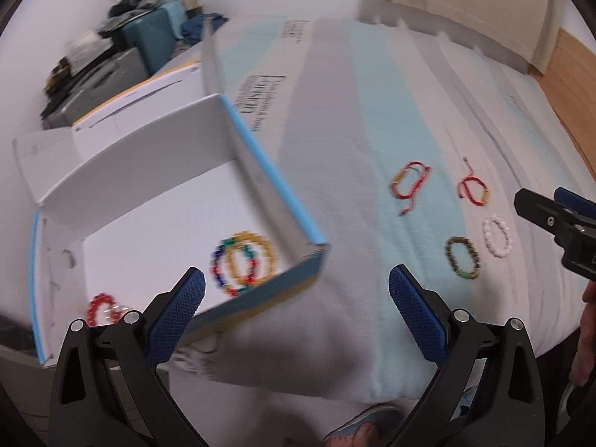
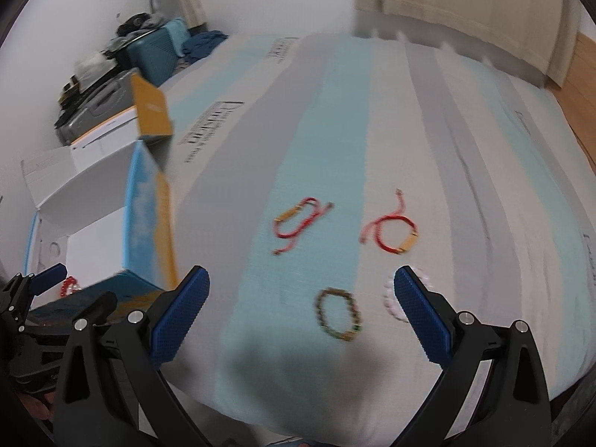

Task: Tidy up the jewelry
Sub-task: 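Move both tools out of the box over the remaining bracelets on the bed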

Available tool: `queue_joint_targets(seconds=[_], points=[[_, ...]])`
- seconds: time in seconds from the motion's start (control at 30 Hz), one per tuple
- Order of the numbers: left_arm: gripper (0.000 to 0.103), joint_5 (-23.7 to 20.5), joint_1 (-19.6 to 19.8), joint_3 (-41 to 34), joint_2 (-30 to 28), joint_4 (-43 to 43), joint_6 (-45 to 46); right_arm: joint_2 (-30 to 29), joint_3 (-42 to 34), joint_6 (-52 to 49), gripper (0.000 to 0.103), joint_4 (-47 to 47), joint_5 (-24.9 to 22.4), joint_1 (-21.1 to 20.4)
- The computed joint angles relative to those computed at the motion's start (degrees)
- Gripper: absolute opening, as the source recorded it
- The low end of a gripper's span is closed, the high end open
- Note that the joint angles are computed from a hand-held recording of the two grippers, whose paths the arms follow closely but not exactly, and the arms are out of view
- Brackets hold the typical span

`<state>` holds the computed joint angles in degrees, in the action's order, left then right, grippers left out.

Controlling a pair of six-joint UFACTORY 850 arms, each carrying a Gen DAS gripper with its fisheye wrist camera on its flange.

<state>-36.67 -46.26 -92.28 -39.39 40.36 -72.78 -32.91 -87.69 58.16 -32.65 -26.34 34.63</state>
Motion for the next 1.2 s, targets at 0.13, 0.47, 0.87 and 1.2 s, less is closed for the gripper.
queue_joint_targets(seconds=[0.13, 0.47, 0.87, 1.2], points=[[0.097, -0.44, -1.17, -5.61, -3.89, -1.45, 2.75, 1.62, 3.40, 1.49, 0.096, -1.03, 1.23, -1.88], [0.097, 0.17, -2.74, -17.68, -13.27, -6.24, 10.68, 2.81, 9.13, 3.23, 0.096, -2.21, 3.70, -6.14], [0.096, -4.36, -2.99, -38.51, -29.33, -16.83, 24.18, -2.39, 9.50, -5.52, 0.086, 6.11, 6.08, -10.73], [0.089, -9.58, -2.71, -54.22, -40.33, -23.15, 31.24, -6.46, 7.94, -11.53, 0.075, 12.32, 6.58, -12.16]])
